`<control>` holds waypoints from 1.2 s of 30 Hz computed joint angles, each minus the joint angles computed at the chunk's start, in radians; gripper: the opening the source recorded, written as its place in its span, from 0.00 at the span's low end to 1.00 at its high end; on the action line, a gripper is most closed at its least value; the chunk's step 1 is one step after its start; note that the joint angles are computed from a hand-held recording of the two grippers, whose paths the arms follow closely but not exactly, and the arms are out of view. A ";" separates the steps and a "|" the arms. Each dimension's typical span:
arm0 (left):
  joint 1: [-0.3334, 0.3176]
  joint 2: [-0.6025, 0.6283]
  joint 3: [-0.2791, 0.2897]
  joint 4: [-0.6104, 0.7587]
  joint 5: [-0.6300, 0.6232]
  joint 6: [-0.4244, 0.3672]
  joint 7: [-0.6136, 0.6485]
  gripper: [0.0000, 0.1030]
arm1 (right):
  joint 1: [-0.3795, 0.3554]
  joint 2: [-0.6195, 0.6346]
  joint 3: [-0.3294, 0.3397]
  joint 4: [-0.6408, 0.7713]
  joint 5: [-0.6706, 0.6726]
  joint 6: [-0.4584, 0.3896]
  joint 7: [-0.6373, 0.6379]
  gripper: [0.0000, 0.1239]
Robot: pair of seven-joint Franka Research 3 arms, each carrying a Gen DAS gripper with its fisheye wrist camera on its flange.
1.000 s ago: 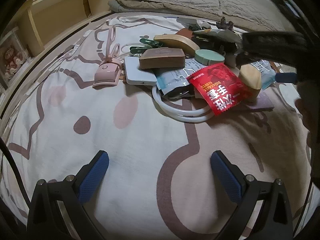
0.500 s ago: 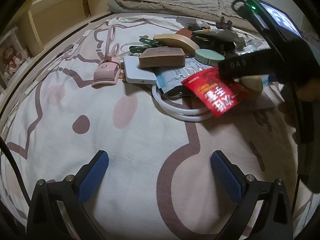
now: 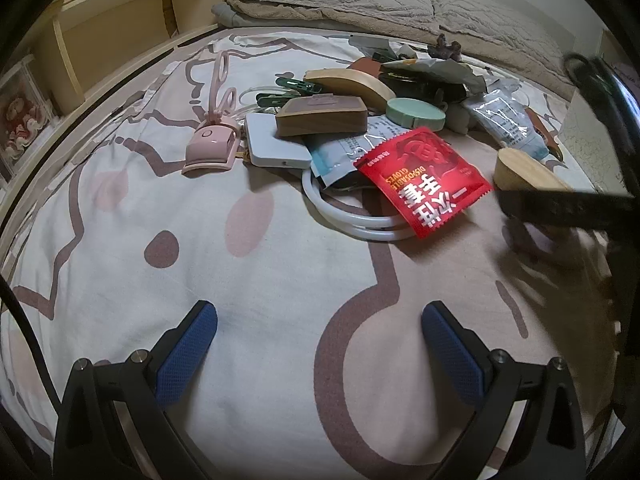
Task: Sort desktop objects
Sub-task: 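Close the right tool around the light wooden oval box and lift it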
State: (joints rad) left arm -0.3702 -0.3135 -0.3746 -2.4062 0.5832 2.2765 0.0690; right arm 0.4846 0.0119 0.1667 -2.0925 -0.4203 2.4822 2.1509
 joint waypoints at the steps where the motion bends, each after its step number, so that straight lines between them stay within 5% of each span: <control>1: 0.000 0.000 0.000 0.000 0.001 -0.002 0.000 1.00 | -0.002 -0.012 -0.002 -0.018 -0.004 0.015 -0.007 0.83; 13: -0.004 0.017 -0.011 0.014 0.030 -0.034 -0.034 1.00 | -0.072 -0.145 0.012 -0.233 0.092 0.236 -0.145 0.83; 23: -0.013 0.032 -0.010 0.029 0.054 -0.057 -0.064 1.00 | -0.123 -0.166 0.061 -0.280 -0.038 0.324 -0.069 0.83; 29: -0.016 0.036 -0.011 0.033 0.060 -0.065 -0.076 1.00 | -0.144 -0.198 0.093 -0.327 -0.071 0.405 -0.104 0.57; 32: -0.017 0.035 -0.009 0.032 0.060 -0.064 -0.075 1.00 | -0.168 -0.211 0.122 -0.337 -0.120 0.406 -0.068 0.57; 36: -0.019 0.034 -0.009 0.031 0.061 -0.064 -0.076 1.00 | -0.130 -0.246 0.096 -0.378 -0.001 0.407 -0.145 0.57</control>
State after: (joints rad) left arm -0.3889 -0.2793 -0.3837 -2.3749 0.6441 2.2128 -0.0068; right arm 0.3550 -0.2342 0.2629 -2.4708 -0.4210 2.8893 2.0055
